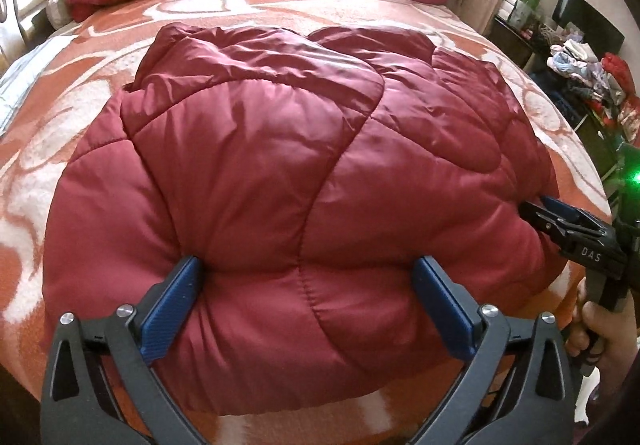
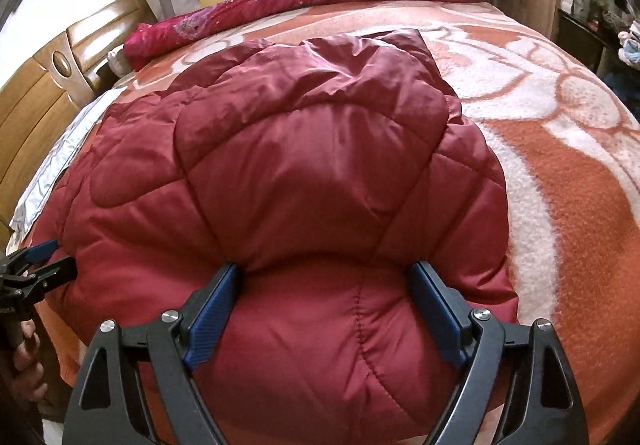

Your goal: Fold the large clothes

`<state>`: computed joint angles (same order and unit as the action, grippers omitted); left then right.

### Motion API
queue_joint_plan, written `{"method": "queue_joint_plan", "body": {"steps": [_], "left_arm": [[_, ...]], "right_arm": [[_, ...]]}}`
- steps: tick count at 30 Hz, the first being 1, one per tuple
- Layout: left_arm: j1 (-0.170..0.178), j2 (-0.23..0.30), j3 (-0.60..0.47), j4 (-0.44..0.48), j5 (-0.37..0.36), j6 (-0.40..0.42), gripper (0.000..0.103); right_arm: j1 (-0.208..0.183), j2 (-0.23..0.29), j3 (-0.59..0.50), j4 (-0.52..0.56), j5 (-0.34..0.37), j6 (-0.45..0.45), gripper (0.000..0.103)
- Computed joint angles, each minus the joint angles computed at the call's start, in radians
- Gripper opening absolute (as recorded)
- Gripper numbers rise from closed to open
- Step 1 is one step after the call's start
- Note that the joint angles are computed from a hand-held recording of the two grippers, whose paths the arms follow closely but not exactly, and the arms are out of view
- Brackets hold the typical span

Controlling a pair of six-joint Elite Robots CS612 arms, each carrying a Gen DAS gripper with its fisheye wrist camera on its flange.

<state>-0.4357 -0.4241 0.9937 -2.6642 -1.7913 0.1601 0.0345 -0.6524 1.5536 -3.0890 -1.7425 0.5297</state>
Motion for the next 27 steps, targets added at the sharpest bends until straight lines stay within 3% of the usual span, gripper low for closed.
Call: {"method": "queue_joint_plan", "body": {"steps": [9, 14, 18, 21, 24, 27], "left_arm": [[-0.005, -0.003, -0.002, 0.01, 0.021, -0.007, 0.103], [-0.009, -0.003, -0.004, 0.013, 0.033, -0.009, 0.103], [-0.013, -0.011, 0.007, 0.008, 0.05, -0.012, 0.103], [-0.018, -0.027, 0.033, -0.019, 0.074, -0.012, 0.103], [-0.026, -0.053, 0.078, -0.072, 0.113, -0.009, 0.101], [-0.033, -0.075, 0.118, -0.128, 0.149, -0.019, 0.101]], "right_arm": [[0.012, -0.016, 0.011, -0.016, -0.037, 0.014, 0.086], [0.036, -0.039, 0.019, -0.058, -0.059, -0.058, 0.086], [0.043, -0.035, -0.009, -0.028, -0.018, -0.123, 0.086], [0.043, -0.012, -0.055, 0.08, -0.022, -0.152, 0.089], [0.033, 0.007, -0.068, 0.087, -0.023, -0.137, 0.096], [0.02, 0.009, -0.061, 0.074, -0.002, -0.104, 0.096]]}}
